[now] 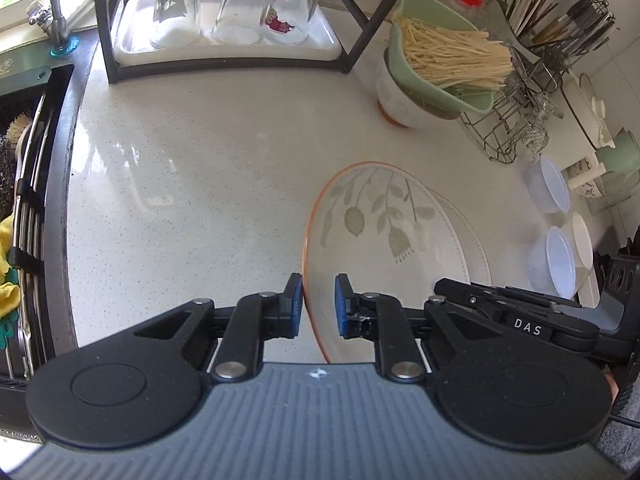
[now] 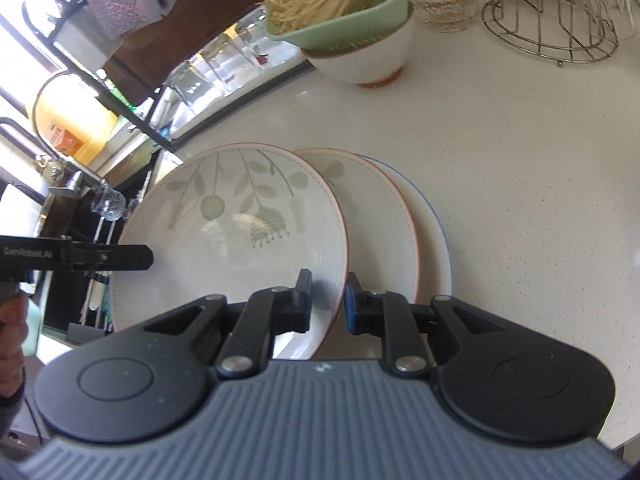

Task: Organize plates and bowls
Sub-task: 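Carry the plate with both grippers and lower it onto the plate stack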

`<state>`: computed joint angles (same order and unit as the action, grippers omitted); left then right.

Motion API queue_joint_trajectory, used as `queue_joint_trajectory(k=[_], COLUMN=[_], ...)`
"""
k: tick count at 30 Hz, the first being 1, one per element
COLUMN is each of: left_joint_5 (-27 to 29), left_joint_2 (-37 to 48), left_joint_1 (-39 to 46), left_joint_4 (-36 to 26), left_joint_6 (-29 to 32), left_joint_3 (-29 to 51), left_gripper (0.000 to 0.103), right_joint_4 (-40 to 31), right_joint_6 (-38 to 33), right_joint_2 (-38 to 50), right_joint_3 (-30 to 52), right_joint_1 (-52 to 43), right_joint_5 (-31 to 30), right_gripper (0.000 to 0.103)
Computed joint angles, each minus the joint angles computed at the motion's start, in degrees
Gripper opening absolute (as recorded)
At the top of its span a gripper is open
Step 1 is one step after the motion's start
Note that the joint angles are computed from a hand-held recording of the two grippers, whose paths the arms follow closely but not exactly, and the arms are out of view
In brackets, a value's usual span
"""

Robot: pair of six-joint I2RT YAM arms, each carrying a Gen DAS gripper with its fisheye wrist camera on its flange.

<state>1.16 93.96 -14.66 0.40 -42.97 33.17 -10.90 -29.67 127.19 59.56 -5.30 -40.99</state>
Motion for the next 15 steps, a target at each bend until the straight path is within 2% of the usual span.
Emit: queue_joint_trajectory(k=[15], left_joint_5=[-2.42], left_joint_2=[8.6], left_joint_1=[-1.99], left_joint_4=[-10.37], left_joint_6=[1.09], left_joint_3=[10.77], left_gripper=[0.02], right_joint_4=[10.46], right_joint_6=[3.1], right_joint_2=[-2.83], right_joint_3=[-5.52], right_joint_1=[0.26], right_joint_5=[2.87], right_gripper=[0.02])
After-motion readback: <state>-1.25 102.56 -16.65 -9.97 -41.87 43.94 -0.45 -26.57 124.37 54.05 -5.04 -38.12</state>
